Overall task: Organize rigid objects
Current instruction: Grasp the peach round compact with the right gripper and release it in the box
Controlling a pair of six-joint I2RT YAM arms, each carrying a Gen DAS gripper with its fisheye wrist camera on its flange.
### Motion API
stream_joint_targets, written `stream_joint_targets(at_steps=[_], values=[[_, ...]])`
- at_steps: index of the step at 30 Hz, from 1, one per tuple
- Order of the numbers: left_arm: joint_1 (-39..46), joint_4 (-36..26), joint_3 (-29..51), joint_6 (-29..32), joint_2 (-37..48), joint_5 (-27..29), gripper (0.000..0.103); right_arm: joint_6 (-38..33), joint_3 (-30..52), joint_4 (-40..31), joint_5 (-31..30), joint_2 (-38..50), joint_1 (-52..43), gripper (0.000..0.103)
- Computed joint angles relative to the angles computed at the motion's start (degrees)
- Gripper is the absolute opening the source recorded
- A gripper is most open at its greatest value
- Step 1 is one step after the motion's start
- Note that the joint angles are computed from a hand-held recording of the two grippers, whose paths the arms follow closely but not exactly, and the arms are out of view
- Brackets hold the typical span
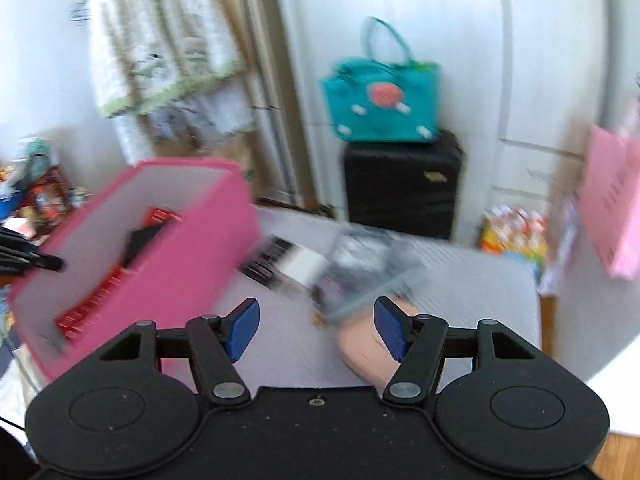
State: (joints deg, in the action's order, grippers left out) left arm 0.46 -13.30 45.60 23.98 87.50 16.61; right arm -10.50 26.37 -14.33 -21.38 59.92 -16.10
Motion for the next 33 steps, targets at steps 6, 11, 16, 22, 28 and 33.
stream_joint_targets(at_steps=[6,11,16,22,28,33], values=[[-0.3,1.1,-0.6,-0.1,-0.5,-0.7,0.012,-0.3,-8.2,15.8,1.2,9.6,-3.7,0.069],[-0.5,1.8,-1.8,0.1,-1.2,-1.2,0.012,2.3,-10.9,31.4,6.5,20.2,-1.8,0.074],[-0.6,1.9,-1.8,0.5,-1.1,-1.3,0.012,1.5,-10.9,39.4,5.6,27.0,-2.2,0.086],[-0.6,3.7,-3.2,0.9,-1.6,-1.3,0.012,-1.9,-10.9,44.1,7.5,30.2,0.3,0.088],[-0.9,4.6,-4.0,0.8,-1.9,-1.6,0.012,-2.8,-9.3,45.8,7.4,32.7,0.9,0.088],[-1.1,3.7,-3.5,1.1,-1.8,-1.6,0.012,-1.9,-8.9,41.5,10.3,29.8,3.1,0.087]])
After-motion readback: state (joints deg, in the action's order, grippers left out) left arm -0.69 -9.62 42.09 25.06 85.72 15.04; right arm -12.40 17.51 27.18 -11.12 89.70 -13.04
